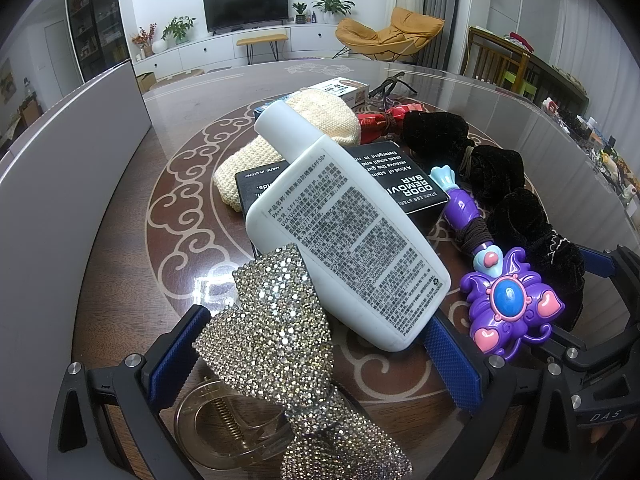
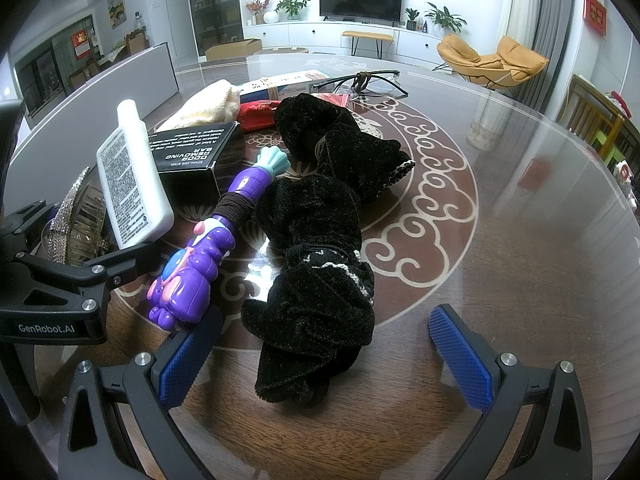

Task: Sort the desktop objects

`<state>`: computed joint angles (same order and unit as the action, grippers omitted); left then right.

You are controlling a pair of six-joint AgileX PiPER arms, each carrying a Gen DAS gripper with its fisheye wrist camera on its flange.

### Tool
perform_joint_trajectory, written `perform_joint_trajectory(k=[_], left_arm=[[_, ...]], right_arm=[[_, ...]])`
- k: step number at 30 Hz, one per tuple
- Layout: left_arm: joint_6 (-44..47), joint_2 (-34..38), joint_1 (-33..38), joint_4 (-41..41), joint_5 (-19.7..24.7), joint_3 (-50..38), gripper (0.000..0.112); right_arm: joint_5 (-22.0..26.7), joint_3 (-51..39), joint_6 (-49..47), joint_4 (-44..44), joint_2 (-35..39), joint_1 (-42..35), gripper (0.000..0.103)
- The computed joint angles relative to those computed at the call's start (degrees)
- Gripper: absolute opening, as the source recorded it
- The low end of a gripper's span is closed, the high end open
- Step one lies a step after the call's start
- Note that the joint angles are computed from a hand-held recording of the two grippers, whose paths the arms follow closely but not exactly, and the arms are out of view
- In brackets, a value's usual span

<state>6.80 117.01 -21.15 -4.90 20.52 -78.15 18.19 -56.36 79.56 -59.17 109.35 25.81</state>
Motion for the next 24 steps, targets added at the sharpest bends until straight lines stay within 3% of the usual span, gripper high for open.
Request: perform_joint_trajectory(k=[24], left_arm=[[-0.29, -0.37, -0.14, 0.19, -0.26, 0.62, 0.103]], right_arm=[[0.04, -0.14, -0.34, 0.33, 0.06, -0.02, 0.103]])
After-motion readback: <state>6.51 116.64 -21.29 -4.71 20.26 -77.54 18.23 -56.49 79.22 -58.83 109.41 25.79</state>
